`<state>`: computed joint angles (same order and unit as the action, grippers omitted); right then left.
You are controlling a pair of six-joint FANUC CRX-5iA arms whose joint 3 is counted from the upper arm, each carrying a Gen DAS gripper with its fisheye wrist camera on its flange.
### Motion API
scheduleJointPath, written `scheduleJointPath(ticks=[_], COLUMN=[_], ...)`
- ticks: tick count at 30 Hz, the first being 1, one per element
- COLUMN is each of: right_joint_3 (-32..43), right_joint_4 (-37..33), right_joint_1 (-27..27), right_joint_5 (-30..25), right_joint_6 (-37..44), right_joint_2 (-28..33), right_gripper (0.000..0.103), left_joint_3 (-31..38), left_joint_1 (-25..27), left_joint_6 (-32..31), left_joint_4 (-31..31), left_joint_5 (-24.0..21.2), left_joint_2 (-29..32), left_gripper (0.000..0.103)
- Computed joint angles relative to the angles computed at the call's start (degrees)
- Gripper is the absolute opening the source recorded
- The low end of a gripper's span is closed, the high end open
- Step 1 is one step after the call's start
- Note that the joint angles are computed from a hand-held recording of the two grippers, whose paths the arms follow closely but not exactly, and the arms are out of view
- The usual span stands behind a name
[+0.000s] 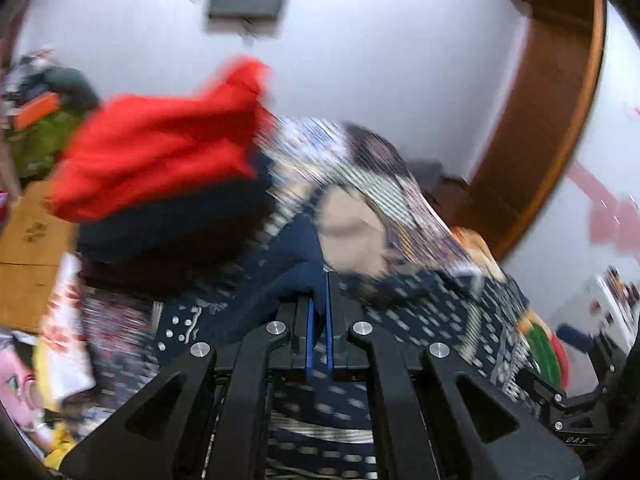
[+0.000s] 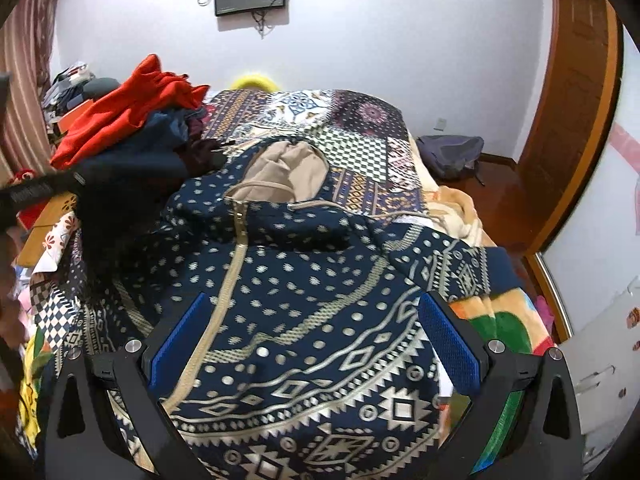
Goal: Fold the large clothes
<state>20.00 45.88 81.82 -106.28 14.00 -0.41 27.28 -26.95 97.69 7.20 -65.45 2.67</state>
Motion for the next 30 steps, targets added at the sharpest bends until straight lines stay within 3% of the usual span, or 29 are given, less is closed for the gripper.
scheduleJointPath(ticks=[4, 10, 12, 13, 15, 17, 25, 30], right_joint_3=[-1.1, -1.6, -1.3, -1.1, -0.4, 0.6, 8.3, 17.2], right_joint_4=[-0.6, -1.8, -2.3, -2.4, -2.9, -3.3, -6.3, -13.9], right_joint_1=[0.0, -0.8, -1.3, -1.5, -2.0, -2.7, -6.8, -10.3], right_joint_5=[-1.4, -2.1, -1.9, -1.7, -1.0, 0.1, 5.7, 8.5], right_joint_6=[-0.9, -0.5, -0.1, 0.1, 1.1, 3.0, 14.6, 25.5], right_joint_2=[-1.0, -1.5, -1.2, -1.0, -0.5, 0.4, 6.4, 12.9], right_gripper=[0.103, 0.103, 0.103, 0.103, 0.103, 0.103, 0.103, 0.103], left_joint_3=[1.5, -1.0, -1.9, -2.6, -3.9, -5.3, -8.8, -10.6], left_joint_1=[-3.1, -3.8, -3.6, -3.4, -2.9, -1.9, 5.7, 9.4], left_joint_6=[-2.4, -4.6, -5.6, -6.3, -6.9, -7.0, -4.9, -4.6], left_joint_4=[2.8, 7.0, 7.8, 7.9, 6.9, 6.1, 4.6, 2.3], left_joint_5=[-4.5, -10.8, -12.2, -12.2, -11.5, -10.6, -8.5, -8.5], left_joint_2=[5.3, 8.2, 7.9, 7.3, 5.3, 3.1, -3.1, -4.8], left_gripper=[0.003, 0.003, 0.011, 0.014, 0.034, 0.044, 0.055, 0.057])
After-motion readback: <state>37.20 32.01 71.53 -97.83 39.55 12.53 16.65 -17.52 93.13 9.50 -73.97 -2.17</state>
